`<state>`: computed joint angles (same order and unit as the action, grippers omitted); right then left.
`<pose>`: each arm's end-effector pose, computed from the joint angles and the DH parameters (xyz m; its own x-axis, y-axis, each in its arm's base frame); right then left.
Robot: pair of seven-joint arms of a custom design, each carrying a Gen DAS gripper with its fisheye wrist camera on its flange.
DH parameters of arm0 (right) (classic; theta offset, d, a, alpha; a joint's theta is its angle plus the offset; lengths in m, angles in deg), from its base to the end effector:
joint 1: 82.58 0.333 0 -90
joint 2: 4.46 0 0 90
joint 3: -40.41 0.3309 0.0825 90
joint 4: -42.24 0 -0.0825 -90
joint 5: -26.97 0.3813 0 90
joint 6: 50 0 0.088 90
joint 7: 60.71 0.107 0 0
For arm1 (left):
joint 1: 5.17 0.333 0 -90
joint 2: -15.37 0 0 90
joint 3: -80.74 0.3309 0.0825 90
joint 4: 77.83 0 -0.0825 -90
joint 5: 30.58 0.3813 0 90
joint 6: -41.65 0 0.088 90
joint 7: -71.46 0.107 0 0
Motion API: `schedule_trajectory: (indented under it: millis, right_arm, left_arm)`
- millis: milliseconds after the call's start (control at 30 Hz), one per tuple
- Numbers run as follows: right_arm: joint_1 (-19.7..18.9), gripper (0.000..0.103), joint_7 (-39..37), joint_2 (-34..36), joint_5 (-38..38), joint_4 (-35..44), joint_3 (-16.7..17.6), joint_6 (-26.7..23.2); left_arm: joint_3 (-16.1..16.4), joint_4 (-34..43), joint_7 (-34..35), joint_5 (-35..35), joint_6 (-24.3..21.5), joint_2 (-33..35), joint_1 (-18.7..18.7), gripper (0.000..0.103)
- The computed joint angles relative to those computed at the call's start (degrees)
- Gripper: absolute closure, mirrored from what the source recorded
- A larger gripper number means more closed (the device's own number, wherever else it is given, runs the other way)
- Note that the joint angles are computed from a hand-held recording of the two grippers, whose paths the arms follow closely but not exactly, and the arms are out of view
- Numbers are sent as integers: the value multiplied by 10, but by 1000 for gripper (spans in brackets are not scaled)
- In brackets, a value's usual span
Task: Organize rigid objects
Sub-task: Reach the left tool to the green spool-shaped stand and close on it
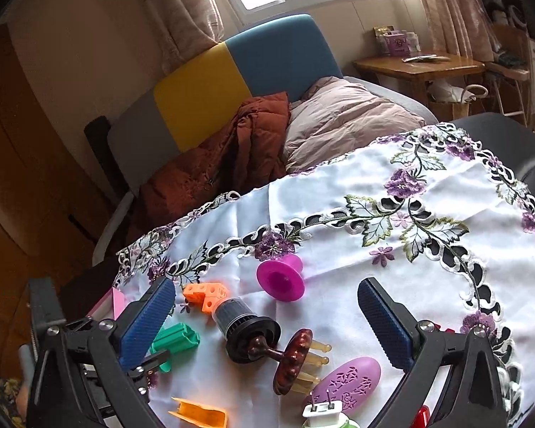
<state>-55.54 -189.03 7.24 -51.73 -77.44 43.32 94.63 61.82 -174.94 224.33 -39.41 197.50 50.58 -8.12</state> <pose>0.5099 0.3039 0.3605 -0.5628 -0.7131 -0.4181 -0.3576 0.6660 -0.6546 0.6826 -0.2273 0.3147 -0.9141 -0.3511 -0.2030 -0.2352 0.8668 -0.4398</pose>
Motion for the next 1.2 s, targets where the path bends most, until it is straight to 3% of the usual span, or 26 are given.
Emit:
schedule_trajectory:
  millis: [200,333,467,533,567,800,1167,1200]
  right_arm:
    - [-5,0,7,3,-1,0,-3,18]
    - [-6,0,-6,6,12,0,-4,18]
    - [-5,0,-22,9,24,3,-5,19]
    - [-2,0,-35,11,33,6,-5,14]
    - [-1,0,-37,11,35,6,-6,13]
    - [1,0,-27,8,31,2,-10,18]
    - [-1,0,-27,11,26,5,-10,25]
    - [-1,0,-26,10,24,5,-11,25]
  left_arm:
    - [23,44,-26,36,-11,37,-31,45]
    - [12,29,-20,37,7,34,-22,46]
    - [-3,19,-11,25,9,26,-6,52]
    - [-45,4,35,-7,6,13,31,56]
    - [-50,-2,51,-12,9,8,35,55]
    - [6,52,29,13,-52,22,-17,48]
    - [21,90,9,29,-84,48,-42,48]
    - [23,96,3,32,-94,52,-44,53]
